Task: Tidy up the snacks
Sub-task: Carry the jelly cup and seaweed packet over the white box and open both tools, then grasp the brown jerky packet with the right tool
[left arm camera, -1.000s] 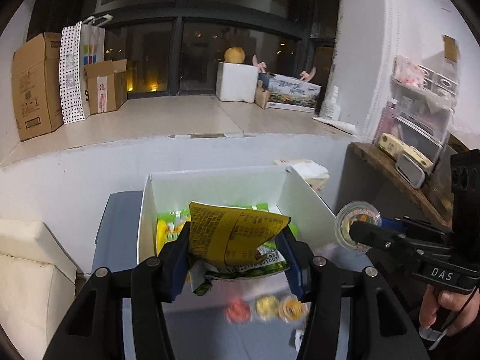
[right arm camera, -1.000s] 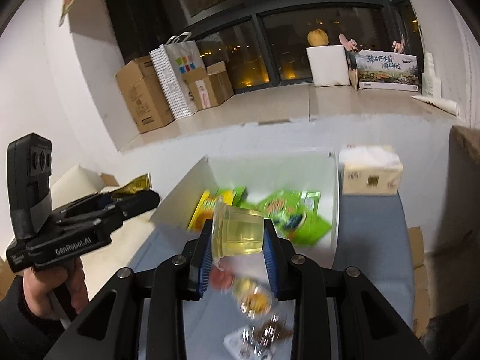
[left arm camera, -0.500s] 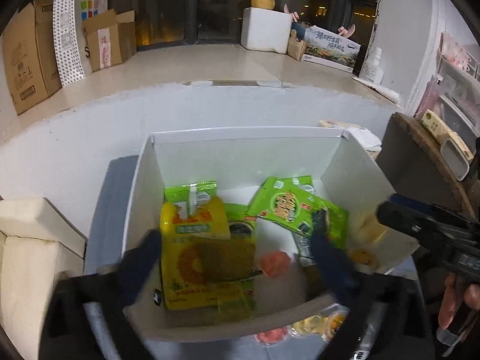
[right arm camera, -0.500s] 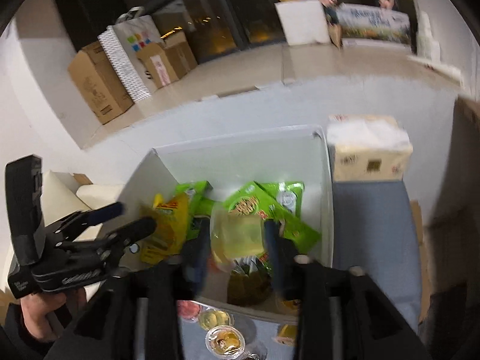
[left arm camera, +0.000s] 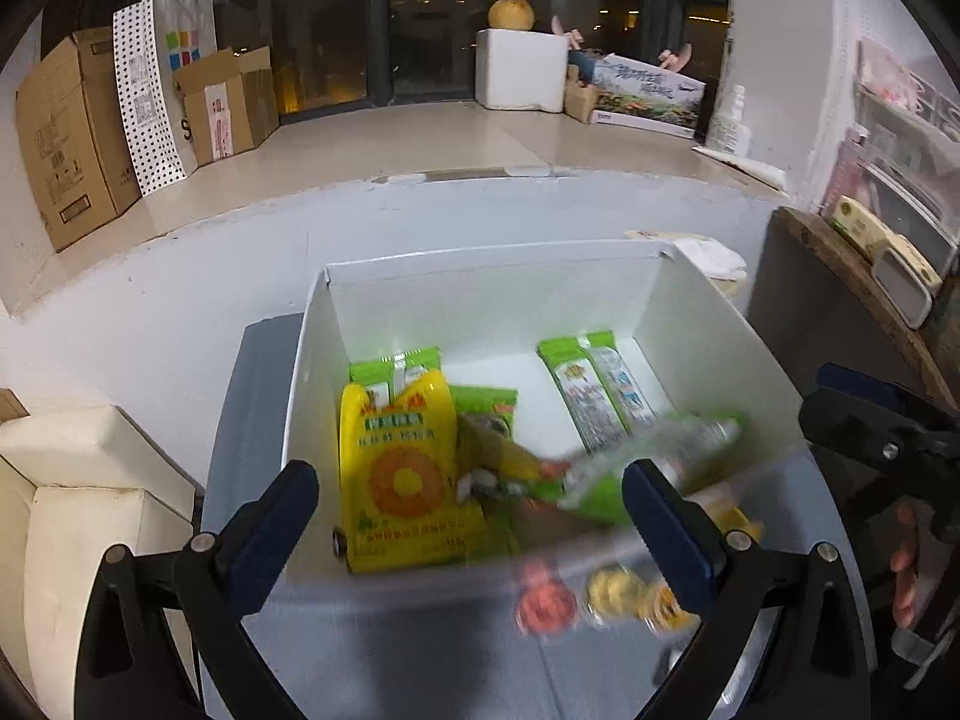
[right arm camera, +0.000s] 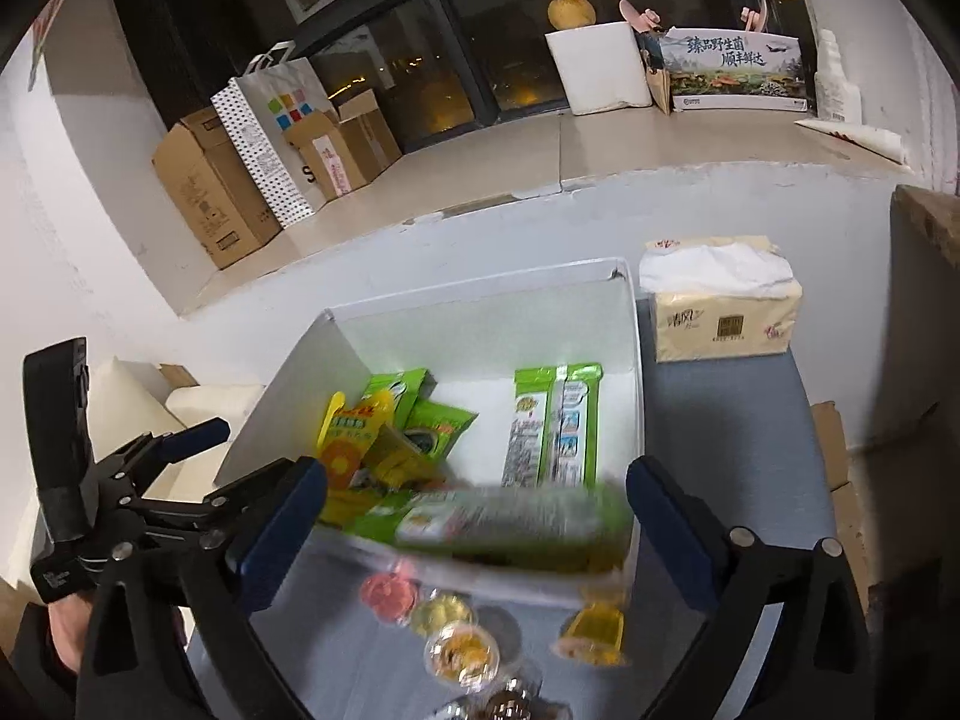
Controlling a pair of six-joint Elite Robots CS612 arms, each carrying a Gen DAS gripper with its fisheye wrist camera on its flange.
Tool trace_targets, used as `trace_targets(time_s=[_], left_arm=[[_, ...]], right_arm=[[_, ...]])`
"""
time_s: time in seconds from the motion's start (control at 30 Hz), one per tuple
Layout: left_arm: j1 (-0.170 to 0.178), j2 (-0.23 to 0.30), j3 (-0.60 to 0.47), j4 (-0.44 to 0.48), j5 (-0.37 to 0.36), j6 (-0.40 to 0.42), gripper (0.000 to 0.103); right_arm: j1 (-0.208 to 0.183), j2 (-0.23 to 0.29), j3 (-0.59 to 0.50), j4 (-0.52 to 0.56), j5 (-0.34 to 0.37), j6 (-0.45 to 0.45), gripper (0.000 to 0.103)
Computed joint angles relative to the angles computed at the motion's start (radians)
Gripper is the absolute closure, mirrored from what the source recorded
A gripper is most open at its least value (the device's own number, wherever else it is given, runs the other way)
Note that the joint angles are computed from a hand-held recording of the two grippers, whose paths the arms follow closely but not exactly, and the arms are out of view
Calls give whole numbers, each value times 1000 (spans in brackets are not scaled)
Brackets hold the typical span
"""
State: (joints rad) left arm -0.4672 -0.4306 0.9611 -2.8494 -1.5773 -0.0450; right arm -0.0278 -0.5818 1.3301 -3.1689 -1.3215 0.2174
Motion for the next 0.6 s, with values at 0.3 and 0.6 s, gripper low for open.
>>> trace_targets(time_s=[0.3, 0.6], left_arm=[[0, -156, 361, -291, -74, 20, 0], [-9, -153, 470, -359, -97, -16, 0]], right_arm=[[9, -74, 238, -183, 7, 43, 0], [53, -59, 295, -145, -72, 65, 0]])
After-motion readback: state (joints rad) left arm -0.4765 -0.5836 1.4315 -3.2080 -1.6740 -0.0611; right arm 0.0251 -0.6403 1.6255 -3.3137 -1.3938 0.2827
